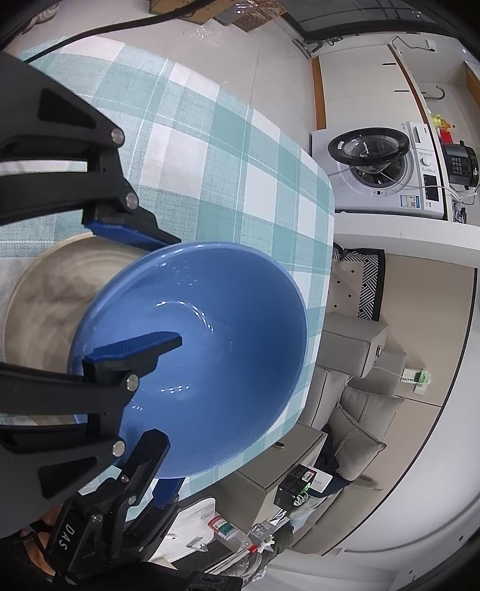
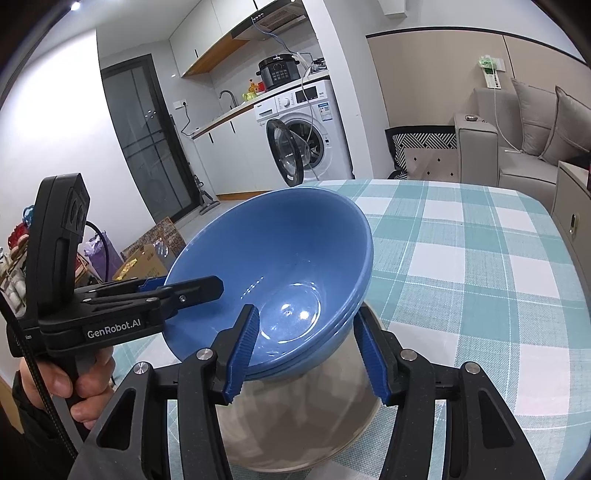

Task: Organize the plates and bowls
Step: 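Lower the blue bowl stack onto the stacked cream plates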

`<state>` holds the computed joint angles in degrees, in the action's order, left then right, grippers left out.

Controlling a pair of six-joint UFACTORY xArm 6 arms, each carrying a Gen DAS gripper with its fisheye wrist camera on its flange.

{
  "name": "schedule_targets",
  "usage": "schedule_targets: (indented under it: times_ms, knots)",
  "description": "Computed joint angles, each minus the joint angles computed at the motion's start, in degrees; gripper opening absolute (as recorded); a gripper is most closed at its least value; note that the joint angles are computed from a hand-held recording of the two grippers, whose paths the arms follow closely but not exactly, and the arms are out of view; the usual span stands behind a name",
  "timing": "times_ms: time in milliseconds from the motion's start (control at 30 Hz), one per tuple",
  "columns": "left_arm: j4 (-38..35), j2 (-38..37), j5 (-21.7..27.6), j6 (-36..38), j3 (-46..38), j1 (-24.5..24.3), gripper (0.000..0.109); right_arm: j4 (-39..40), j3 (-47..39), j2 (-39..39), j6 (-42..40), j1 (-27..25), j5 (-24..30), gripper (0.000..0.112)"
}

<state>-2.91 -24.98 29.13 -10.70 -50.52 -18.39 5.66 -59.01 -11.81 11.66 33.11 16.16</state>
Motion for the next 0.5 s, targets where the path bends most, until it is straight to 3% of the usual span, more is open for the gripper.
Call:
schedule_targets:
  times_ms: [233,500]
  knots:
    - [-1.69,0.34,0.54,1.69,-0.29,0.60,0.043,-1.45,-0.46,-0.04,0.38,0.27,1.11,0.054]
    - [-0.87,0.10,1.34,0.81,-0.40,0.34,0.043,3.62,-0.52,-0.01,-2.99,0.13,1.30,0.054]
